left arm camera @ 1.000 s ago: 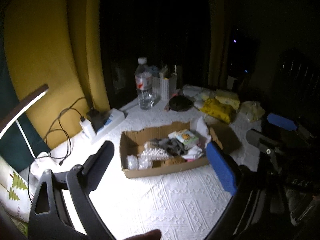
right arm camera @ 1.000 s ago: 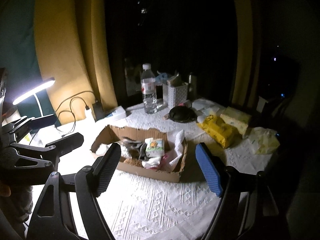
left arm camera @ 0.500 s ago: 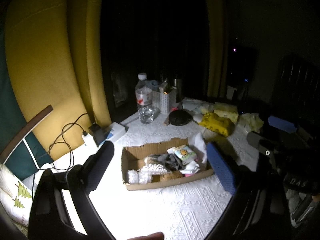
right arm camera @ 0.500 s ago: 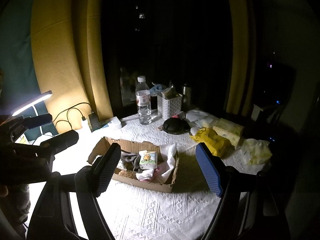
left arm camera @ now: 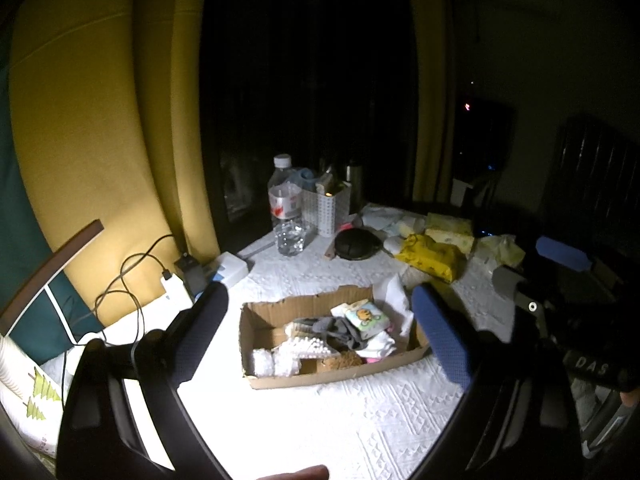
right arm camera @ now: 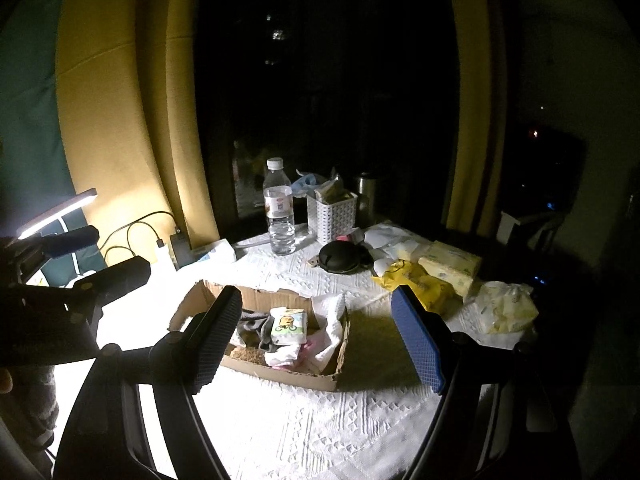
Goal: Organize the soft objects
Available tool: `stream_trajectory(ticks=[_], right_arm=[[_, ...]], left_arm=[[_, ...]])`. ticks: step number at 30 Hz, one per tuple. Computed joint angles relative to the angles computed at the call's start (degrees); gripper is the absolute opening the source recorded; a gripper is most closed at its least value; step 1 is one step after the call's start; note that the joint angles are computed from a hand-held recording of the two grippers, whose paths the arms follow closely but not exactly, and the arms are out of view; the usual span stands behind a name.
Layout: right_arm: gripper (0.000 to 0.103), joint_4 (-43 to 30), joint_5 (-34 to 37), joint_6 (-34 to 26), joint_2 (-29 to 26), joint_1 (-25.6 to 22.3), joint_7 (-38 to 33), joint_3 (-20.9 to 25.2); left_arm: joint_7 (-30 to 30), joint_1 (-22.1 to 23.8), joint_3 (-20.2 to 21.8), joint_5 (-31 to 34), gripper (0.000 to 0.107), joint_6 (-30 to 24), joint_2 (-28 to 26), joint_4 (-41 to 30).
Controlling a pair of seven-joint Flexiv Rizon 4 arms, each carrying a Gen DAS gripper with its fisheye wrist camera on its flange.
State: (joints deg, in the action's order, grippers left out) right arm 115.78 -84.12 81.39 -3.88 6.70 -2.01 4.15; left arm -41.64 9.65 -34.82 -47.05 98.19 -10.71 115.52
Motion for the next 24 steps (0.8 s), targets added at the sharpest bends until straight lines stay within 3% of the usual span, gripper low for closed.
stream_trajectory(ticks=[14,24], right_arm=[[0.08,0.0,0.1,-0.1,0.1,0.1,0.0,0.1],[0.08,-0.1,0.4,-0.2,0.1,0.2,-0.5,0.1]], left_arm=[[-0.7,2.0,-2.3,0.9,0.094,0.6,-0.1,0.1],[-4.0,7.0,-6.9,4.5,0.094,0.7,0.3,1.1]])
